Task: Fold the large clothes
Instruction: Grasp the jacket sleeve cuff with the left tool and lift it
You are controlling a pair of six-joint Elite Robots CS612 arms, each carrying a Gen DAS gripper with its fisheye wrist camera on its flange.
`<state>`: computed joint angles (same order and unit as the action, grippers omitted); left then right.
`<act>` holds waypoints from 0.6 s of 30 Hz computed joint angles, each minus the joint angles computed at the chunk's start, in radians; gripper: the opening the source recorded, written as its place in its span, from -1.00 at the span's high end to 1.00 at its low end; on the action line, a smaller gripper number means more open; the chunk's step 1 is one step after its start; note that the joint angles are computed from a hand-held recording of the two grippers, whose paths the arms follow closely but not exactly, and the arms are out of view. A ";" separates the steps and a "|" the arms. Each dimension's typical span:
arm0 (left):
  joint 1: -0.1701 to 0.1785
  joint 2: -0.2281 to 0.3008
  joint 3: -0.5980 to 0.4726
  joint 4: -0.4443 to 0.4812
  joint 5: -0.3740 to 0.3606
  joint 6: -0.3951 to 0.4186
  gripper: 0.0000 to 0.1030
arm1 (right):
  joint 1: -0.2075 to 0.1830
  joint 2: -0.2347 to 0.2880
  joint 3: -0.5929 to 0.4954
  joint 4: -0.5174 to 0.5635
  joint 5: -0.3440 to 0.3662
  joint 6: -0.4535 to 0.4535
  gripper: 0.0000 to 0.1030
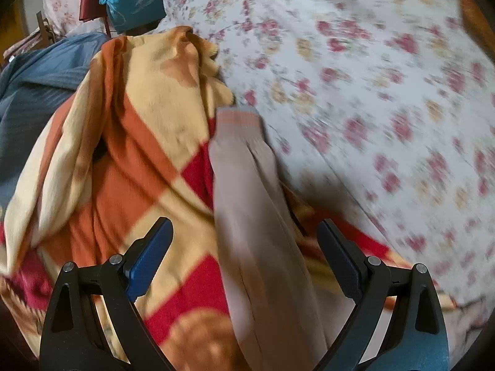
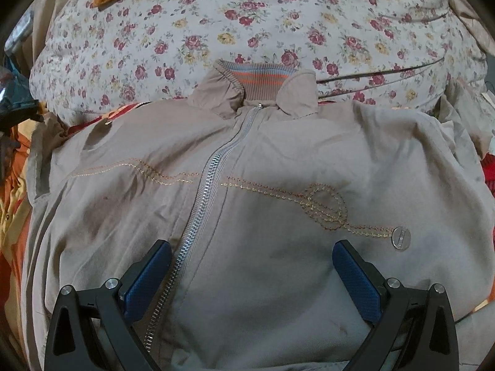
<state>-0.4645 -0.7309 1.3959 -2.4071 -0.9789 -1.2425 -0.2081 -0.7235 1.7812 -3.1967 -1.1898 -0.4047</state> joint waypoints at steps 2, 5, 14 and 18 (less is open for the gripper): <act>0.019 0.013 -0.016 0.014 -0.015 0.004 -0.83 | 0.001 0.001 0.000 -0.003 0.000 0.001 -1.00; 0.045 0.033 -0.024 -0.031 -0.072 0.025 -0.56 | -0.001 0.002 -0.002 -0.001 0.005 0.002 -1.00; 0.066 -0.010 0.167 -0.548 -0.244 0.074 0.84 | 0.000 0.003 -0.004 0.002 0.008 0.006 -1.00; 0.039 -0.051 0.235 -0.750 -0.295 0.195 0.84 | 0.000 0.003 -0.005 0.003 0.007 0.006 -1.00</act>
